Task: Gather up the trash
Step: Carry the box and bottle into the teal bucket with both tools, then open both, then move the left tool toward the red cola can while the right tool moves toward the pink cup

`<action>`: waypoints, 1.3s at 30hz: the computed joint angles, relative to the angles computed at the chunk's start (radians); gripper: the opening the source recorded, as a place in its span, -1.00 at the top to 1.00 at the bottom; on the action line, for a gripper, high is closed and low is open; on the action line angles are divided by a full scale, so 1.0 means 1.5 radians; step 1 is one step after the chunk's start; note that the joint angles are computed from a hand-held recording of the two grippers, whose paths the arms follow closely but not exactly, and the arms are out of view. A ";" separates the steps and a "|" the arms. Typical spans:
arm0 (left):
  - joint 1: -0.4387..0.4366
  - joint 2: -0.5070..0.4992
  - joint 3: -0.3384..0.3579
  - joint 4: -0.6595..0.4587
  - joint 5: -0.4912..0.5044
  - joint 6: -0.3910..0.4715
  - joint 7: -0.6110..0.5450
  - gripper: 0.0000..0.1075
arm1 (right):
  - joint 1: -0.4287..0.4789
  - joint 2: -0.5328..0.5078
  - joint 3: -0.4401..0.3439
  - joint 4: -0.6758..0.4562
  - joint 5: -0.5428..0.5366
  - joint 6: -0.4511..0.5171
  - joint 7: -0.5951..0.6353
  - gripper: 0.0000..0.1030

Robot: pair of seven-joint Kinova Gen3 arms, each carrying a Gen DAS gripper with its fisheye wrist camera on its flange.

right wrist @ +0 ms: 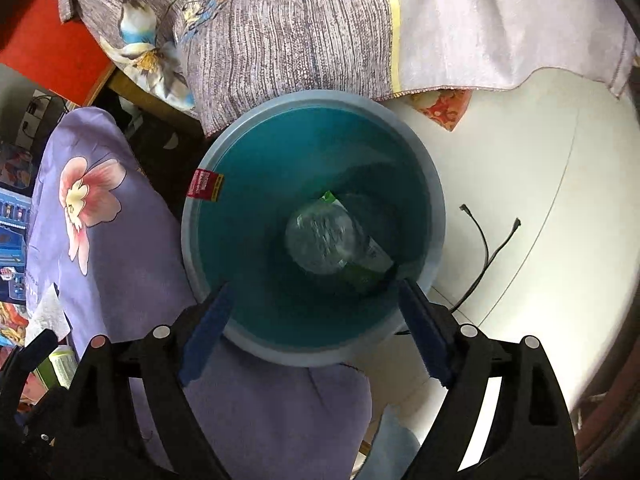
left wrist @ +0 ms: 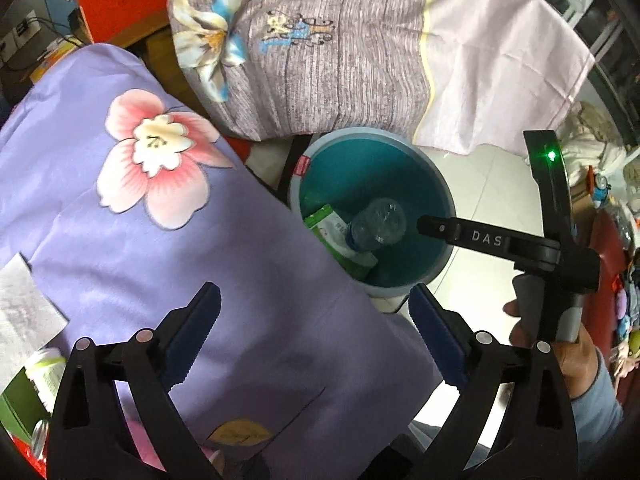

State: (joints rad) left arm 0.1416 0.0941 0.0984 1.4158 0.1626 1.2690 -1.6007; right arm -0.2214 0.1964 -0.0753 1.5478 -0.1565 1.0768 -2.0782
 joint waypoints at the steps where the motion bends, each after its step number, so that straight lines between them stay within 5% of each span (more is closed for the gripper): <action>1: -0.004 -0.010 -0.003 0.007 0.002 -0.002 -0.006 -0.79 | -0.005 -0.005 -0.001 0.002 0.005 0.002 -0.011 -0.57; 10: -0.062 -0.106 -0.050 0.088 0.051 -0.004 -0.076 -0.82 | -0.069 -0.044 -0.027 -0.004 0.050 0.027 -0.103 -0.57; 22: -0.160 -0.230 -0.168 0.183 0.097 0.014 -0.184 -0.82 | -0.186 -0.050 -0.082 -0.075 0.107 0.080 -0.180 -0.58; 30: -0.223 -0.297 -0.256 0.228 0.088 0.014 -0.244 -0.82 | -0.277 0.002 -0.111 -0.176 0.114 0.120 -0.143 -0.58; 39: -0.279 -0.301 -0.365 0.278 0.092 0.033 -0.333 -0.82 | -0.406 0.144 -0.103 -0.366 0.136 0.223 -0.036 -0.58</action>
